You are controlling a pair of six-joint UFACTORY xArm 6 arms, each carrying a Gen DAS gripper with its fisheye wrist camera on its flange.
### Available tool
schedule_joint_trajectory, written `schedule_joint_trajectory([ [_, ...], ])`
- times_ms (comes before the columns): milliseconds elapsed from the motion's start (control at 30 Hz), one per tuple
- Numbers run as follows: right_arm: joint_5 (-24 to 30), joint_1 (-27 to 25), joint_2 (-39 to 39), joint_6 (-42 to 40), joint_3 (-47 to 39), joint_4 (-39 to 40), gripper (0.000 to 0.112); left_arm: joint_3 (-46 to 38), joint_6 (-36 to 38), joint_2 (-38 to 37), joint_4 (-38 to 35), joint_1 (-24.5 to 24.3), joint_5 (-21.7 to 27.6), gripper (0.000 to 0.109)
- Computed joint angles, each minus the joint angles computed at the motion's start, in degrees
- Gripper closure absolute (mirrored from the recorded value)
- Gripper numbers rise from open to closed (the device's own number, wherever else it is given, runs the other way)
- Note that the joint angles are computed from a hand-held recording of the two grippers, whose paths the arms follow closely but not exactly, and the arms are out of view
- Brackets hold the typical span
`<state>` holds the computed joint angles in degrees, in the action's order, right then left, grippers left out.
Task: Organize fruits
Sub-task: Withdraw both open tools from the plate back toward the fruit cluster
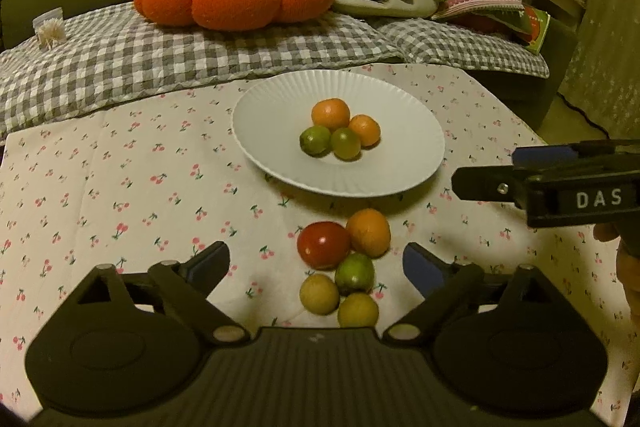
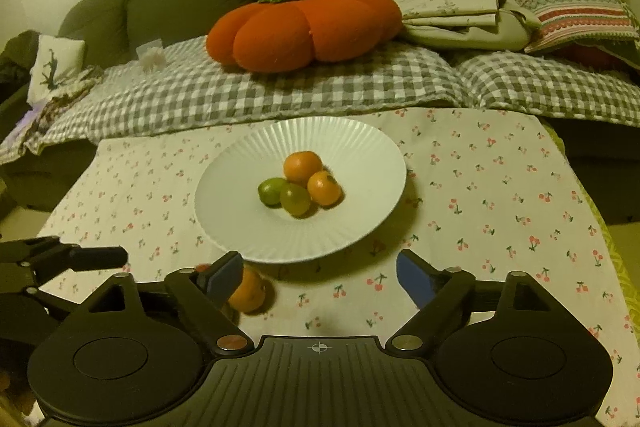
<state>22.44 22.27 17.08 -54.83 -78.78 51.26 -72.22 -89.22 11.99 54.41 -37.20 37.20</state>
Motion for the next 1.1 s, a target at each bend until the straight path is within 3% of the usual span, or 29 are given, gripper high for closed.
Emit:
schedule_joint_trajectory([
  [667, -0.43, -0.65, -3.3, -3.64, 7.65, -2.3, 0.016, 7.78, -1.81, -4.82, -2.77, -1.78, 1.91, 0.008],
  [900, -0.53, -0.97, -3.68, -3.17, 8.81, -3.79, 0.016, 9.48, -2.31, -5.58, -3.36, -2.62, -0.55, 0.009],
  [1000, -0.54, -0.92, -3.68, -3.33, 8.84, -3.62, 0.016, 8.72, -1.33, -4.62, -3.05, -3.03, -1.77, 0.014],
  [1100, -0.62, -0.73, -3.87, -3.67, 9.15, -3.65, 0.016, 7.84, 1.3, -3.33, -4.4, -2.96, -4.0, 0.03],
])
